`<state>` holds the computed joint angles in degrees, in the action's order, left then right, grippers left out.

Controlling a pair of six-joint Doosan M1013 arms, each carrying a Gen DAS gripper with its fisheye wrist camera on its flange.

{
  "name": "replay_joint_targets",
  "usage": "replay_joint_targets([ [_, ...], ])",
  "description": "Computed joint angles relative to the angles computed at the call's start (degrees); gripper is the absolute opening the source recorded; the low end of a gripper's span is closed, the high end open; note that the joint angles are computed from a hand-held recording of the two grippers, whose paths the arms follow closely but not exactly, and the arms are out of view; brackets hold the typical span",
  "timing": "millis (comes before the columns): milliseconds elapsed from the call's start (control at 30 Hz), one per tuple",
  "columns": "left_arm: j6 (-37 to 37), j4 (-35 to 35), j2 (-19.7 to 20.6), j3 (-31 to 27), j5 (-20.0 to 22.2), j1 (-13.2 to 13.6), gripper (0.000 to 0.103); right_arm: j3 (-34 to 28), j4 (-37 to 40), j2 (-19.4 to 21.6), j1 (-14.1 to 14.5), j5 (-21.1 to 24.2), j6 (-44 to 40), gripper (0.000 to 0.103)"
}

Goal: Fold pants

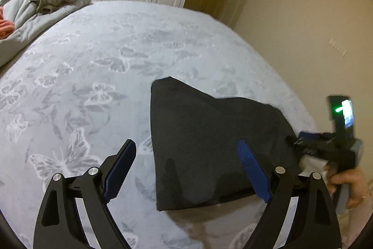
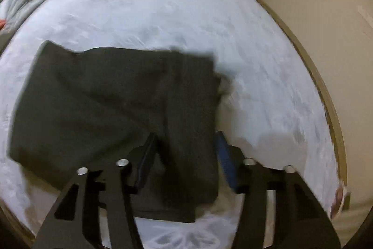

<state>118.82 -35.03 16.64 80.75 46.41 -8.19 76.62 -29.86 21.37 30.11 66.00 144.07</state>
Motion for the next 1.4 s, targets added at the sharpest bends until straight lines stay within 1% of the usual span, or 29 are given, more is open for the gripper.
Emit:
replay_joint_targets([
  [33, -0.78, 0.53, 0.22, -0.16, 0.17, -0.01, 0.086, 1.25, -1.65, -1.27, 0.23, -1.96, 1.58, 0.054],
  [67, -2.3, 1.15, 0.57, -0.46, 0.51, 0.05, 0.086, 2.36, -4.1, -2.6, 0.67, -3.54, 3.65, 0.064],
  [133, -6.42, 1.61, 1.83, -1.6, 2.76, 0.54, 0.086, 5.19, -8.01, -5.53, 1.16, -7.23, 7.67, 0.078],
  [200, -10.19, 0.04, 3.98, -3.55, 8.01, 1.41, 0.086, 6.09, -5.39, -6.37, 0.07, -8.73, 7.47, 0.079],
  [300, -13.41, -2.74, 6.13, -5.05, 13.41, 2.28, 0.086, 6.59, 0.42, -6.12, -2.45, -10.88, 5.4, 0.079],
  [433, -13.54, -5.2, 8.02, -6.33, 18.96, 2.42, 0.086, 6.52, 17.16, -4.99, -6.41, -13.53, -1.64, 0.078],
  [500, -14.02, -4.94, 8.18, -6.16, 19.16, 2.17, 0.086, 8.16, 21.82, -5.33, -6.95, -16.63, -3.09, 0.053],
  [533, -13.85, -5.18, 7.96, -5.76, 18.23, 2.11, 0.086, 8.7, 22.36, -5.56, -6.81, -18.24, -3.98, 0.046],
  [567, -13.77, -5.17, 7.88, -5.67, 17.8, 2.02, 0.086, 8.74, 20.03, -5.55, -6.21, -18.2, -2.72, 0.03],
  [600, -13.98, -4.88, 7.84, -5.78, 17.7, 1.91, 0.086, 8.61, 19.12, -5.45, -5.99, -17.81, -2.66, 0.028],
  [633, -14.0, -4.97, 7.81, -5.87, 17.82, 1.95, 0.085, 8.77, 18.62, -5.77, -5.8, -18.25, -2.66, 0.02],
  [667, -14.19, -4.97, 7.54, -5.86, 17.68, 2.08, 0.085, 9.2, 18.9, -6.56, -5.62, -19.66, -2.84, 0.017],
  [733, -13.47, -5.4, 6.79, -5.38, 16.92, 2.41, 0.085, 11.26, 21.12, -9.59, -5.18, -24.98, -4.97, 0.017],
  [767, -12.99, -5.19, 6.48, -5.22, 16.48, 2.43, 0.085, 11.92, 20.57, -10.53, -4.7, -25.86, -5.09, 0.017],
  [800, -12.65, -4.42, 6.12, -5.0, 15.86, 2.29, 0.085, 11.79, 18.36, -10.56, -4.08, -23.74, -4.29, 0.019],
  [867, -12.72, -2.72, 5.96, -4.8, 14.96, 1.91, 0.085, 9.24, 16.81, -7.7, -3.72, -14.18, -5.5, 0.037],
  [900, -13.34, -1.43, 6.06, -4.78, 14.69, 1.53, 0.085, 8.59, 17.27, -6.13, -3.89, -10.63, -6.39, 0.042],
  [1000, -14.62, 0.14, 7.1, -5.57, 16.94, 0.83, 0.086, 8.85, 15.68, -6.64, -3.42, -11.55, -3.67, 0.064],
  [1033, -14.59, 0.74, 6.76, -4.87, 15.81, 0.58, 0.087, 9.38, 15.23, -7.23, -3.26, -12.83, -2.86, 0.079],
  [1067, -14.11, 0.69, 6.39, -4.25, 14.82, 0.52, 0.089, 10.03, 15.84, -7.71, -3.37, -14.09, -2.56, 0.084],
  [1133, -13.16, 0.44, 6.32, -3.82, 13.62, 0.12, 0.091, 10.28, 21.05, -7.51, -4.47, -15.59, -5.28, 0.084],
  [1167, -12.54, -0.07, 6.38, -3.64, 12.94, -0.01, 0.091, 10.81, 27.18, -7.24, -5.64, -17.15, -7.83, 0.084],
  [1200, -10.34, -2.15, 6.54, -3.45, 12.73, 0.14, 0.089, 11.45, 31.48, -7.07, -6.31, -18.47, -9.54, 0.08],
  [1233, -8.18, -4.13, 7.03, -3.79, 13.52, 0.28, 0.078, 11.92, 33.48, -6.62, -6.33, -20.31, -9.44, 0.072],
  [1267, -7.46, -4.27, 7.18, -4.08, 13.59, 0.24, 0.042, 11.99, 32.49, -6.44, -6.18, -21.37, -8.57, 0.051],
  [1300, -7.71, -3.13, 7.25, -4.66, 13.86, 0.17, 0.028, 11.36, 30.02, -6.22, -5.6, -21.69, -8.07, 0.033],
  [1333, -7.82, -3.21, 7.31, -5.29, 14.24, 0.42, 0.016, 11.52, 30.55, -6.59, -5.48, -23.55, -8.3, 0.028],
  [1367, -7.2, -4.97, 6.9, -5.65, 15.28, 1.34, 0.01, 11.91, 29.89, -7.33, -5.17, -25.62, -6.84, 0.026],
  [1400, -6.7, -5.98, 6.53, -5.88, 16.42, 2.06, 0.009, 12.23, 28.31, -8.45, -4.55, -27.81, -6.29, 0.026],
])
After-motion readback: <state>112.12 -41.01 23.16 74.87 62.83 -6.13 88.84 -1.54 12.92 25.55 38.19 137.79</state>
